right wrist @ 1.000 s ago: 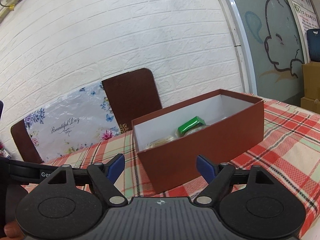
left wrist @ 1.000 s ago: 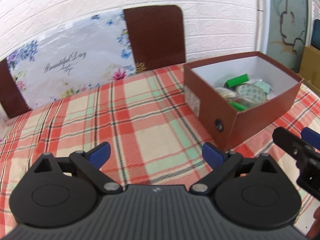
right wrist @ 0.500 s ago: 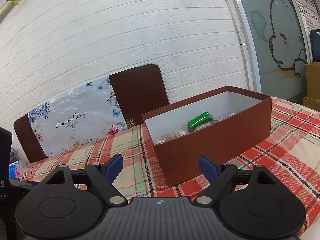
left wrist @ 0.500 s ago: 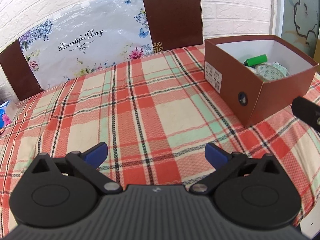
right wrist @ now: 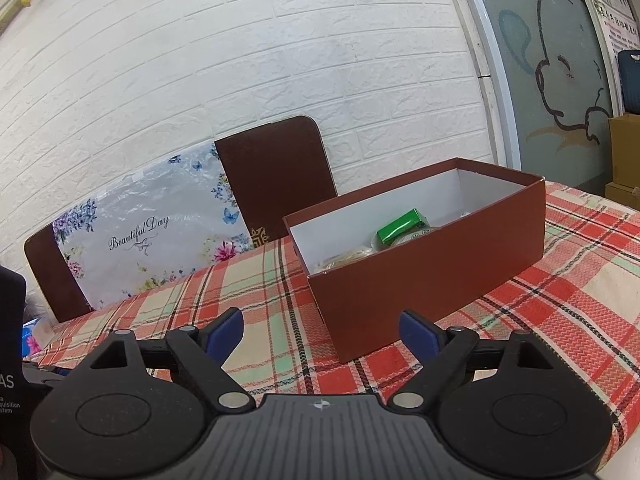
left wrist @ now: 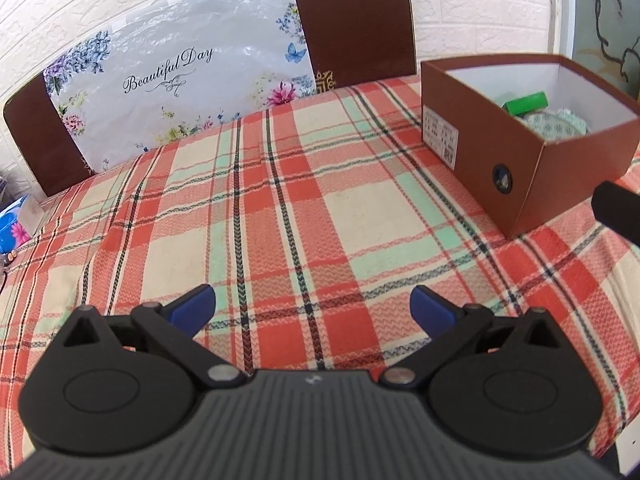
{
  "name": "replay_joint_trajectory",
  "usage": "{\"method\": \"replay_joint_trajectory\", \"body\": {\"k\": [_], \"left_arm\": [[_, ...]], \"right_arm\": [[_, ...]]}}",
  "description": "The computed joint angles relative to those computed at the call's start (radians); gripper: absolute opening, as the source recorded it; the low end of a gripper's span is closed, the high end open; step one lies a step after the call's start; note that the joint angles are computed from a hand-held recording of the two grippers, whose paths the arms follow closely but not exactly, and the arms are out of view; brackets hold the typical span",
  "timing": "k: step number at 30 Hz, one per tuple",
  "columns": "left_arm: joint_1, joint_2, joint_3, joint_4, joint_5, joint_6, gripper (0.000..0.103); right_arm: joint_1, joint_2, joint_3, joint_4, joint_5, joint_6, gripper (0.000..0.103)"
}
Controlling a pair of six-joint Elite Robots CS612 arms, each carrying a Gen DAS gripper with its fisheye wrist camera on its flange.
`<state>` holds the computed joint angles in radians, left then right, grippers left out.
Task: Organize objects
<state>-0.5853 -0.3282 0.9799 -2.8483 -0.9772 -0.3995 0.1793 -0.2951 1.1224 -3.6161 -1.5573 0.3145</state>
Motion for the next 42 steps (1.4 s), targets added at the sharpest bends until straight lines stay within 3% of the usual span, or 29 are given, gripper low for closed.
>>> {"method": "replay_joint_trajectory", "body": {"k": [21, 42], "left_arm": [[-0.01, -0.007, 0.01, 0.039, 0.043, 0.001, 0.103], [-0.014, -0.008, 0.01, 0.064, 0.036, 0.021, 0.103]], "right_arm": [[0.001, 0.001, 0.002, 0.008, -0.017, 0.023, 0.09], [-0.003, 0.002, 0.001, 0.024, -0.012, 0.036, 0.09]]}}
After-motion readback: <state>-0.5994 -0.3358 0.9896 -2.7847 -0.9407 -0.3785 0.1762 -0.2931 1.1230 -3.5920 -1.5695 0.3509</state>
